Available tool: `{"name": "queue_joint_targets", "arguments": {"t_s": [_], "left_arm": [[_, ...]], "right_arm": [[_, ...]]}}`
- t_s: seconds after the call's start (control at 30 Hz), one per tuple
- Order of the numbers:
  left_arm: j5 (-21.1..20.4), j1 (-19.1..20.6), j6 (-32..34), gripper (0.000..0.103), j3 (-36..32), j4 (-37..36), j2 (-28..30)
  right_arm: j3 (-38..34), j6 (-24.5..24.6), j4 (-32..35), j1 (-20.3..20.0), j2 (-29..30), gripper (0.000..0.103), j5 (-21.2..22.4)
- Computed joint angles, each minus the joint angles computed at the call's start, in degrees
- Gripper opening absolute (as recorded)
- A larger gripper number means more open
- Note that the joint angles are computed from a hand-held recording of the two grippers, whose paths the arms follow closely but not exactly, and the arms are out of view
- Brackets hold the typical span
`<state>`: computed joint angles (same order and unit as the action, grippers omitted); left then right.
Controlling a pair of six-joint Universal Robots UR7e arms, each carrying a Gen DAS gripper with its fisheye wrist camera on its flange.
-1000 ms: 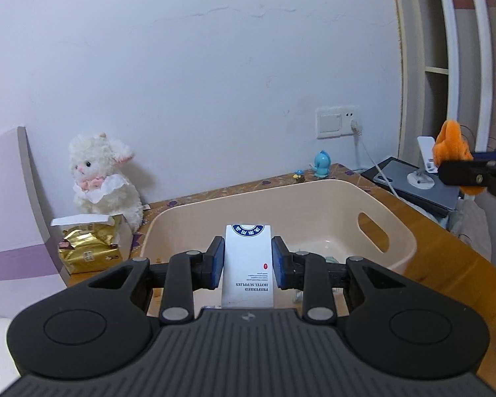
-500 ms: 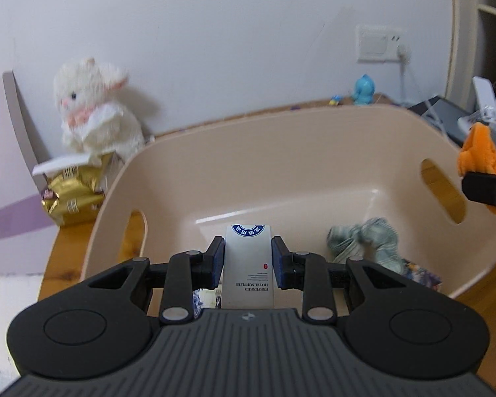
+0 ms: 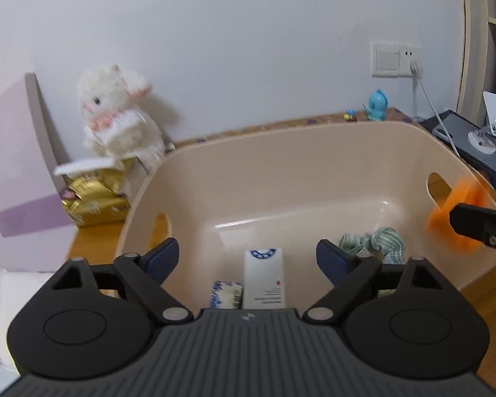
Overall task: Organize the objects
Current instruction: 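Carry medicine box and orange piece into the basket and release both, then grasp the herb bag with left tool while right tool grasps the beige hair clip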
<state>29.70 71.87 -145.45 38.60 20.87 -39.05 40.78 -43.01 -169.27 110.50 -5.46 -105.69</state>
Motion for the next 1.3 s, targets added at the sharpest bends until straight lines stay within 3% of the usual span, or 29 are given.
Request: {"name": "queue_joint_targets", "arguments": {"t_s": [0.37, 0.7, 1.07, 1.3], "left_arm": [[-2.02, -2.61, -0.9, 0.096, 15.31, -8.09, -9.24], [-3.94, -3.58, -5.83, 0.096, 23.56, -6.91, -12.4], [-2.58, -1.94, -15.23, 0.096, 21.21, 3.82, -7.16], [1.88, -0.31, -20.13, 0.096, 16.85, 9.21, -3.37]], "right_arm": [[13.81, -0.83, -8.11, 0.13, -8.0, 0.103, 0.27], [25.02, -1.32, -10.44, -0.96, -13.39, 0.103, -2.94], [26.33, -0.38, -7.71, -3.25, -13.21, 0.103, -7.06], [24.14, 0.67, -5.05, -4.41, -11.48, 0.103, -9.13]]}}
